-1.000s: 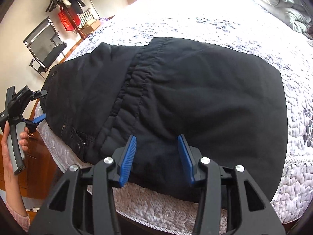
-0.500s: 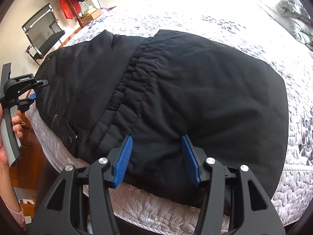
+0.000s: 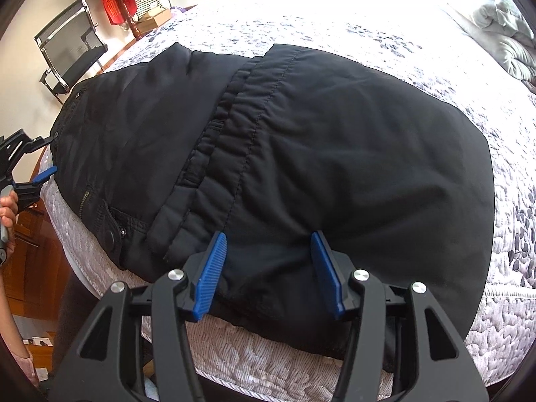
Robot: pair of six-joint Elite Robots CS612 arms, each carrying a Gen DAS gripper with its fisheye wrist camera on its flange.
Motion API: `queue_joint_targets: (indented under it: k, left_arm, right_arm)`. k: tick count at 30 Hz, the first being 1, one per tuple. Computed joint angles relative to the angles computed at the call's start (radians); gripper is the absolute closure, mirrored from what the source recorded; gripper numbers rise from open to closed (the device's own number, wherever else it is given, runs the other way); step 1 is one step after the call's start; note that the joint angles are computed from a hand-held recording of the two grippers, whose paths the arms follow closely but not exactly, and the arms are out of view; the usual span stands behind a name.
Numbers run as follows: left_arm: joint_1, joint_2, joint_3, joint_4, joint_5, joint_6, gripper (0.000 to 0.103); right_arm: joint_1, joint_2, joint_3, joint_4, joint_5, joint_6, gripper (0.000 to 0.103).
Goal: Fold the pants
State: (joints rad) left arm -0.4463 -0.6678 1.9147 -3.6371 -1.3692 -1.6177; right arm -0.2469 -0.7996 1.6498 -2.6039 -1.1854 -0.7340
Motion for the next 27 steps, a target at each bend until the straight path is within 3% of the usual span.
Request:
queue_joint_targets:
  k: [5, 9, 14, 24, 27]
  left_arm:
    - [0.007, -0.012, 0.037, -0.023, -0.026, -0.002, 0.05]
    - [0.039, 0.023, 0.027, -0.081, -0.124, -0.034, 0.05]
    - [0.03, 0.02, 0.055, -0.102, -0.105, -0.051, 0.052]
    - [0.058, 0.123, -0.055, -0.246, -0.161, -0.068, 0.052]
    - [0.059, 0.123, -0.052, -0.239, -0.165, -0.06, 0.065]
  right_arm:
    - [-0.004, 0.003, 0.006, -0.017, 0.012, -0.001, 0.05]
    - [-0.008, 0.006, 0.007, -0.021, 0.029, 0.002, 0.05]
    - [-0.013, 0.01, 0.007, -0.025, 0.045, -0.004, 0.05]
    - [-0.021, 0.01, 0.011, -0.025, 0.066, -0.003, 0.049]
    - [-0.022, 0.01, 0.01, -0.022, 0.069, -0.004, 0.049]
